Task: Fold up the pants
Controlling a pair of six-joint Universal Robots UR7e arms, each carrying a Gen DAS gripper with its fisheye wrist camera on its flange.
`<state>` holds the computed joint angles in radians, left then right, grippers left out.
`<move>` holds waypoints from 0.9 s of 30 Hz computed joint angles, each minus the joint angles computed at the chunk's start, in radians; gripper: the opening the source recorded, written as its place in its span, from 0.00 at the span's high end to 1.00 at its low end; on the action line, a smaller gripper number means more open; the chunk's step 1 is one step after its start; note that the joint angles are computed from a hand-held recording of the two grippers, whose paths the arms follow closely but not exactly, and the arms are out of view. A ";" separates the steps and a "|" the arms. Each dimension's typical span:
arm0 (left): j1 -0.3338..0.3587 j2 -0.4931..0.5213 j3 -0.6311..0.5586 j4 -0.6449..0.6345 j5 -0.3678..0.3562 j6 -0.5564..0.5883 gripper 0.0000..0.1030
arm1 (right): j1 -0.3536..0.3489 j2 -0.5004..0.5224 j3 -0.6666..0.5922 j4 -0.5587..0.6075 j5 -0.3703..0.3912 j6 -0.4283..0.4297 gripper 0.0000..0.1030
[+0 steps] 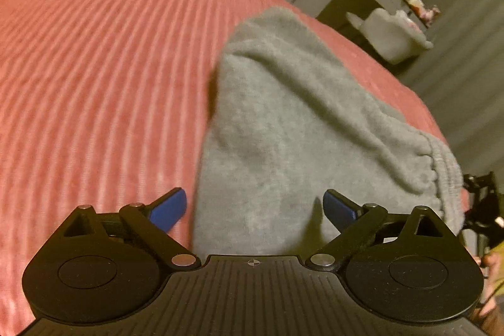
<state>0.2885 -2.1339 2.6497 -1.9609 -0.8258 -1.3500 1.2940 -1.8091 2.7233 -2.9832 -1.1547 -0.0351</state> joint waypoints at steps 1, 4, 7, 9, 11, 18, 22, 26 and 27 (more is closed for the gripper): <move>0.004 0.005 0.003 -0.016 -0.003 0.008 0.04 | -0.002 0.006 -0.002 0.004 0.001 -0.012 0.04; 0.042 0.051 0.004 -0.103 -0.008 0.084 0.03 | -0.018 0.024 -0.001 0.000 0.031 -0.017 0.04; 0.059 0.061 0.015 -0.163 -0.010 0.112 0.03 | -0.058 0.016 0.005 0.024 0.080 -0.026 0.04; 0.027 0.000 0.035 -0.120 -0.009 0.070 0.03 | -0.101 -0.010 0.017 0.053 0.127 -0.026 0.04; 0.014 -0.043 0.055 -0.118 -0.005 0.059 0.03 | -0.160 -0.052 0.029 0.110 0.185 -0.039 0.04; -0.040 -0.183 0.089 -0.033 0.008 -0.007 0.01 | -0.092 -0.046 0.002 0.151 0.093 -0.115 0.04; -0.034 -0.172 0.091 -0.059 0.006 0.003 0.00 | 0.029 0.007 -0.024 0.109 -0.048 -0.150 0.04; -0.007 -0.083 0.075 -0.116 0.017 0.012 0.00 | 0.088 0.103 -0.010 -0.066 -0.094 -0.085 0.04; 0.001 -0.042 0.063 -0.122 0.019 0.012 0.00 | 0.099 0.118 -0.004 -0.100 -0.102 -0.101 0.06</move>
<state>0.2895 -2.1761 2.7125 -2.0832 -0.8067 -1.3385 1.3925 -1.6912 2.7189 -3.0833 -1.2571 -0.1359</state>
